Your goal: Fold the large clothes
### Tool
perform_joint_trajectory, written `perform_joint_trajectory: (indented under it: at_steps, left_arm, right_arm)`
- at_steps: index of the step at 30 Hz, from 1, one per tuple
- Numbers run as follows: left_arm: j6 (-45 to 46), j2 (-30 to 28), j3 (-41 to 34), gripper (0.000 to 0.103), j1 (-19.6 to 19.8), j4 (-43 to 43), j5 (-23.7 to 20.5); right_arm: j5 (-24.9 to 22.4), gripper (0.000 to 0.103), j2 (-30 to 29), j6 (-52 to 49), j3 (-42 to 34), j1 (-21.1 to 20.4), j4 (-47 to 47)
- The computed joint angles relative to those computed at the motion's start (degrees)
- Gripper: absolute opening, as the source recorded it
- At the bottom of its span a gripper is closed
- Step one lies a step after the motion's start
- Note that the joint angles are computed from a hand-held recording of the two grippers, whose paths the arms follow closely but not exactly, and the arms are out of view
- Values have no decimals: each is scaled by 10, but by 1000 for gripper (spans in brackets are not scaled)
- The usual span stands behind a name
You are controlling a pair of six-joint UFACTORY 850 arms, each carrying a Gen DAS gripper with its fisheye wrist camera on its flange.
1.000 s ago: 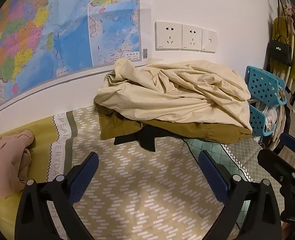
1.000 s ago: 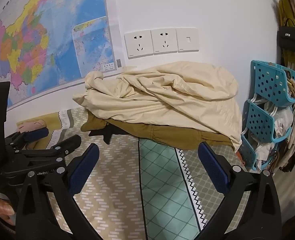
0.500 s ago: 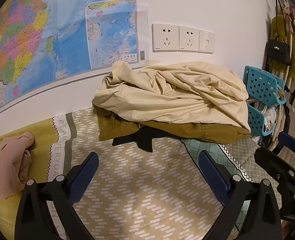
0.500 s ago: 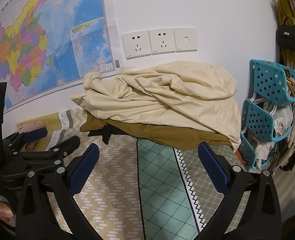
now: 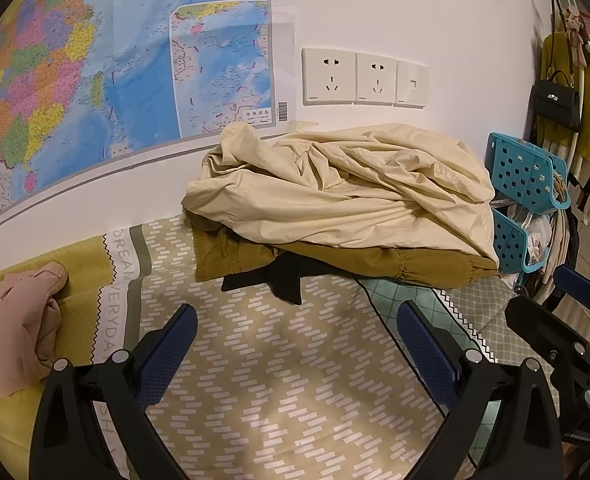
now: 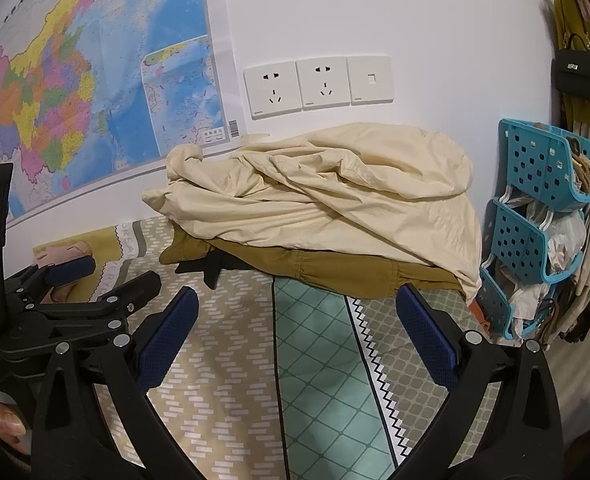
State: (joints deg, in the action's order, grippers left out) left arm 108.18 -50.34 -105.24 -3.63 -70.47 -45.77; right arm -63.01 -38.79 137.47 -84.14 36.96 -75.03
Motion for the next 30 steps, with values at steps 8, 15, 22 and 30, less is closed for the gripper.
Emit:
perform_joint_trajectory:
  at_steps: [8, 15, 22, 30]
  left_arm:
    - [0, 2, 3, 96, 0, -1, 0]
    - [0, 4, 5, 96, 0, -4, -1]
    - [-4, 3, 4, 96, 0, -1, -3]
    - [-18, 0, -1, 96, -1, 7, -1]
  right_arm:
    - [-3, 98, 1, 0, 0, 1, -2]
    - [-3, 98, 2, -2, 1, 0, -3]
    - [-4, 98, 1, -4, -1, 0, -2]
    - [-1, 98, 4, -3, 3, -2, -5]
